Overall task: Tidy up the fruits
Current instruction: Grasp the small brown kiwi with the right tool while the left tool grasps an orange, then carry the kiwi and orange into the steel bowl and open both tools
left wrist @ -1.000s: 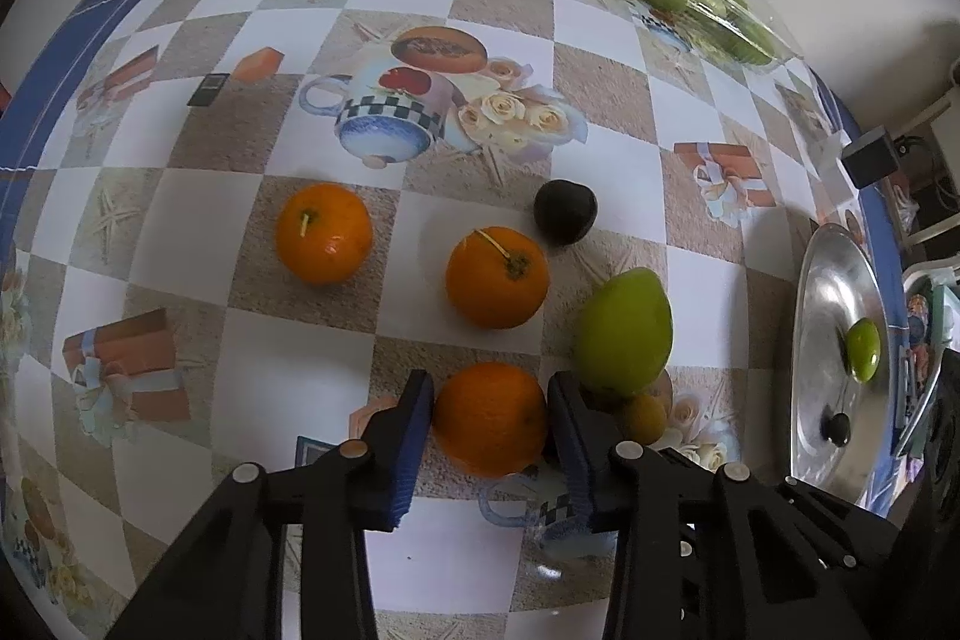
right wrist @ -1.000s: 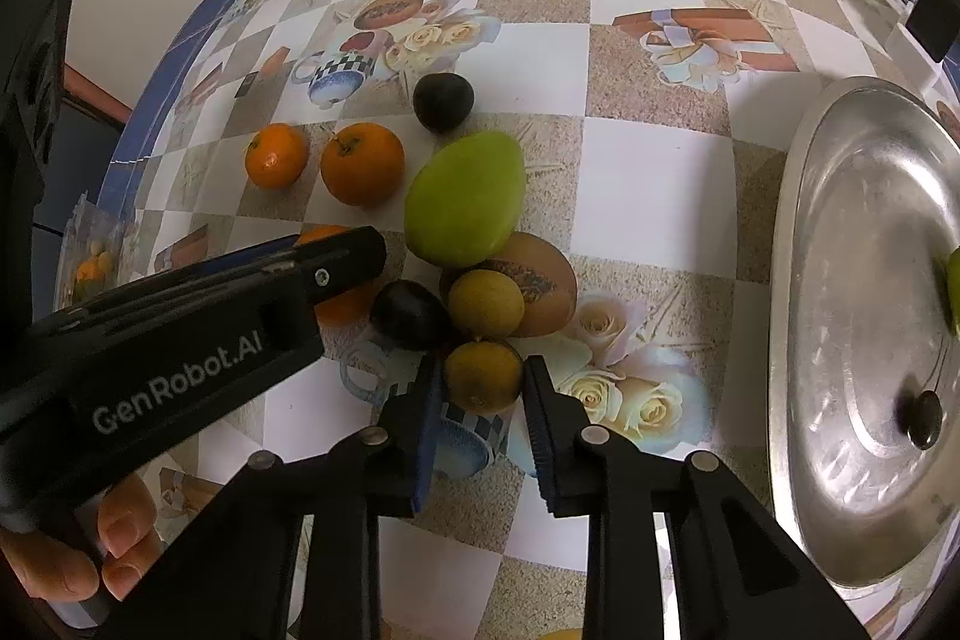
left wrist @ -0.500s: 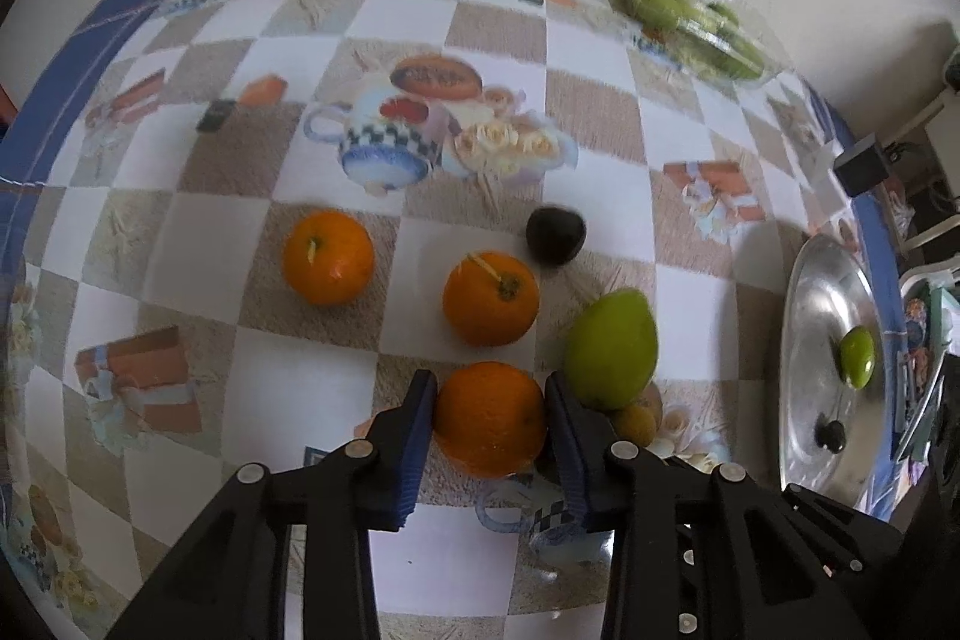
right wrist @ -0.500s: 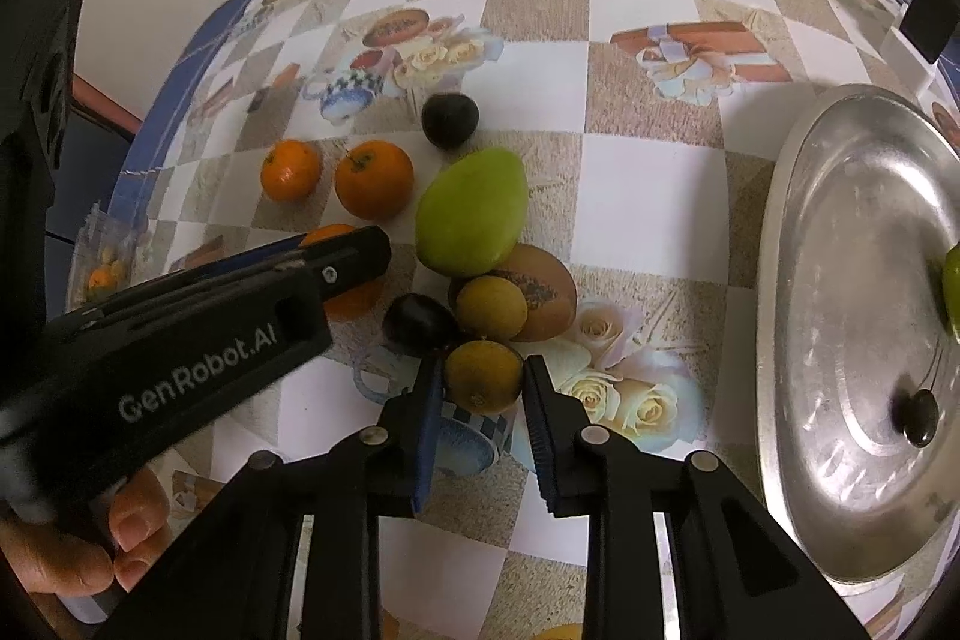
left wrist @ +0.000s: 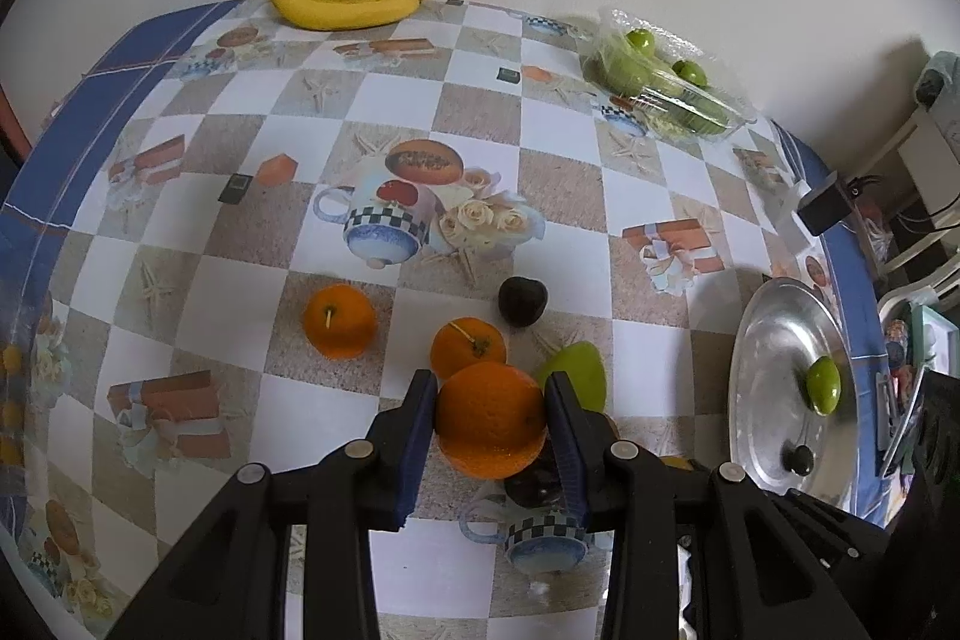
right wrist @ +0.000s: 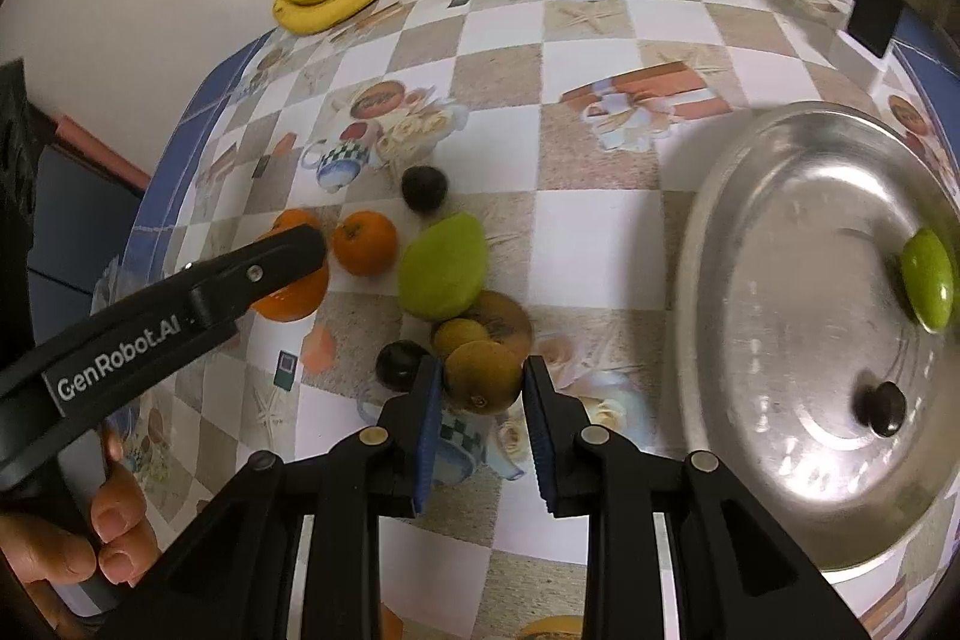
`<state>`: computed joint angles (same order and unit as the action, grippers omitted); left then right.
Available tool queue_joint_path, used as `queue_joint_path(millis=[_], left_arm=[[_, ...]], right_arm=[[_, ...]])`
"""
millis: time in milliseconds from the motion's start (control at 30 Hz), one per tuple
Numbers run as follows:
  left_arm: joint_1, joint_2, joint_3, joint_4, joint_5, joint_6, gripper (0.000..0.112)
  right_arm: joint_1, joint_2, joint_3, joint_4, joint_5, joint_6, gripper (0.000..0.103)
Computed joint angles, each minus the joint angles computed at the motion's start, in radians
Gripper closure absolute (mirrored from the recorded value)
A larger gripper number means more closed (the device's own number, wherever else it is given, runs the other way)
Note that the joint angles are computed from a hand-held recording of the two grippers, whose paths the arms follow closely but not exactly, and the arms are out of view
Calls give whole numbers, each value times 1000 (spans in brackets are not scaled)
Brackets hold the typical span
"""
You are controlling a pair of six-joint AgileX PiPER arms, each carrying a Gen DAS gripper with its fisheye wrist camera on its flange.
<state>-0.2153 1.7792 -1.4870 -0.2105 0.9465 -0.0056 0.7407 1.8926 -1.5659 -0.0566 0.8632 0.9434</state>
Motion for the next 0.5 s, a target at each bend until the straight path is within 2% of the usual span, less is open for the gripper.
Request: queue_joint_path(millis=[367, 500], left_arm=[[-90, -5, -16, 15, -4, -7, 73], [-134, -6, -21, 25, -5, -13, 73]], right_arm=[[-58, -145, 212, -56, -77, 148, 75], [-75, -189, 269, -89, -74, 208, 75]])
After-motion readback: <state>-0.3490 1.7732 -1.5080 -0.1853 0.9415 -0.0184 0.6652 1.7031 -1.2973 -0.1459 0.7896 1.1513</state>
